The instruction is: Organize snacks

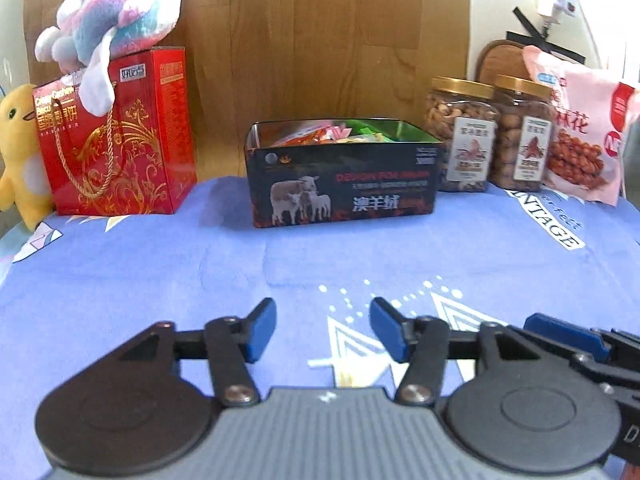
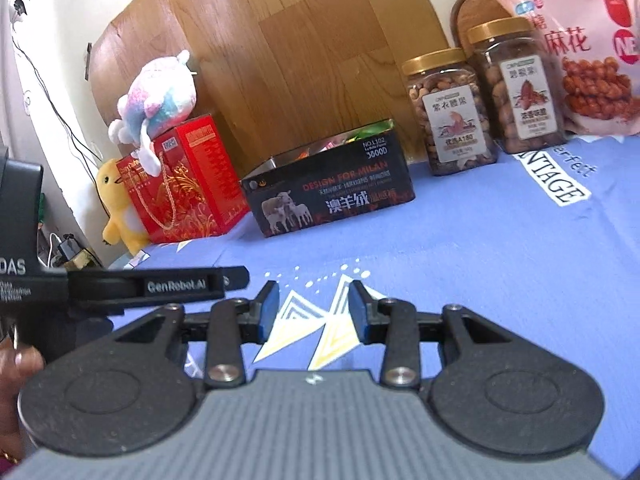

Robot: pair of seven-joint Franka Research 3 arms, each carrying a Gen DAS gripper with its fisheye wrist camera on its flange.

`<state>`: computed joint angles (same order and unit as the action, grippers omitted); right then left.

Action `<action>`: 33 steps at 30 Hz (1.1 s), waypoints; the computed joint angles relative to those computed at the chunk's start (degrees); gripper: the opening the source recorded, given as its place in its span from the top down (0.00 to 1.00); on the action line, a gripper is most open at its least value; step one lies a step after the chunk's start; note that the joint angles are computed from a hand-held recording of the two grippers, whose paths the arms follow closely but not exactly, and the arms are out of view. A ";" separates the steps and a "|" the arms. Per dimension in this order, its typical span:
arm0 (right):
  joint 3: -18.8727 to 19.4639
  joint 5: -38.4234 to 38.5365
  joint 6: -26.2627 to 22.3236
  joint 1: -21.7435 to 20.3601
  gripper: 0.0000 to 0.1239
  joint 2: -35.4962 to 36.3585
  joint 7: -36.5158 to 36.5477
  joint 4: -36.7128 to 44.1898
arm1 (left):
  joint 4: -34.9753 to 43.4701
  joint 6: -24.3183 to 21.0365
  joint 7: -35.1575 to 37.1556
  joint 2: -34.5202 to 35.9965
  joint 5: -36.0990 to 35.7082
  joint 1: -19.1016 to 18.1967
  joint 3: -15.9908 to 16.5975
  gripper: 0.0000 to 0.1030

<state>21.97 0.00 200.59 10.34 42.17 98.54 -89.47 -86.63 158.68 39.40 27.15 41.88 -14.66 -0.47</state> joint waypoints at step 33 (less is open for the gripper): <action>-2.89 -2.62 5.32 1.14 0.58 -3.77 8.52 -7.41 | -6.03 -8.32 -16.21 -5.45 16.02 -1.49 -1.43 0.00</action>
<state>19.08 -2.61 205.91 11.48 38.40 107.06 -96.89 -92.67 150.36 23.18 21.70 57.90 -16.15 -1.90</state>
